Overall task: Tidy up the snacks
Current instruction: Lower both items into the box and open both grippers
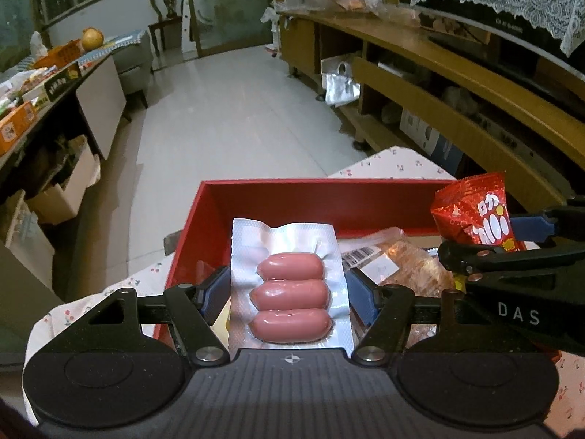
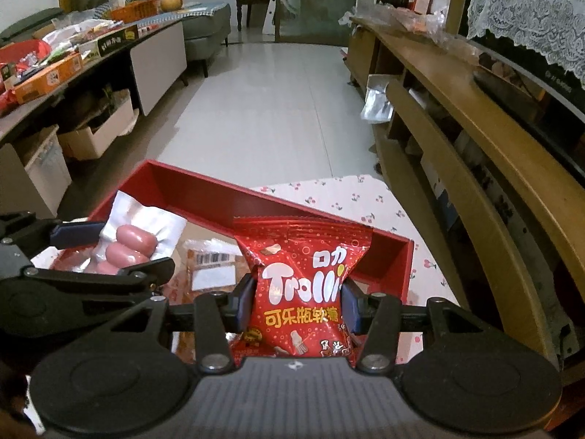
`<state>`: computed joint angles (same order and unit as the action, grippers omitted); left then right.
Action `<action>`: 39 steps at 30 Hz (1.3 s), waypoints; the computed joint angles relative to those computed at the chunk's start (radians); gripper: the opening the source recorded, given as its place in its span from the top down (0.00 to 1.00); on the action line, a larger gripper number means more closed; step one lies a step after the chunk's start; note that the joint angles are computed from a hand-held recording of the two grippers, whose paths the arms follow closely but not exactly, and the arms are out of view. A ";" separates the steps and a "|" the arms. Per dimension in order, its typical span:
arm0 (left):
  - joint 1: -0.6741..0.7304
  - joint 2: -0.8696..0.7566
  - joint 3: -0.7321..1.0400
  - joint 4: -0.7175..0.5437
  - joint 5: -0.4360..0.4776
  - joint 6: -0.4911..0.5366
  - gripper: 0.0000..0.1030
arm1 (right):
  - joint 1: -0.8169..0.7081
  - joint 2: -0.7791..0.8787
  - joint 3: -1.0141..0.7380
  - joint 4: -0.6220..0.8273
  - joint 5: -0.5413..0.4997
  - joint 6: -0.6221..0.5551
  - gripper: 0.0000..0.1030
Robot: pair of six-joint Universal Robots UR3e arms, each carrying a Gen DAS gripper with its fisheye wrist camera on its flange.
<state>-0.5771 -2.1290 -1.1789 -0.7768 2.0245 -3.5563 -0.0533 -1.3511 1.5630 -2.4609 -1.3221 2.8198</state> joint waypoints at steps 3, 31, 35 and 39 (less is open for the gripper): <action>-0.005 -0.006 0.005 -0.013 0.000 -0.002 0.29 | 0.002 0.006 -0.002 0.002 -0.010 0.000 0.37; -0.033 0.035 -0.028 -0.062 0.051 -0.045 0.18 | 0.001 -0.042 0.060 -0.024 -0.016 -0.008 0.30; -0.041 0.052 -0.037 -0.069 0.072 -0.060 0.16 | 0.001 -0.057 0.073 -0.027 -0.012 -0.002 0.30; -0.047 0.065 -0.049 -0.058 0.080 -0.073 0.13 | 0.000 -0.068 0.081 -0.023 -0.011 -0.005 0.30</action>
<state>-0.6237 -2.0636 -1.2277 -0.8346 2.1040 -3.6298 -0.0532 -1.4195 1.6444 -2.4841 -1.3328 2.8151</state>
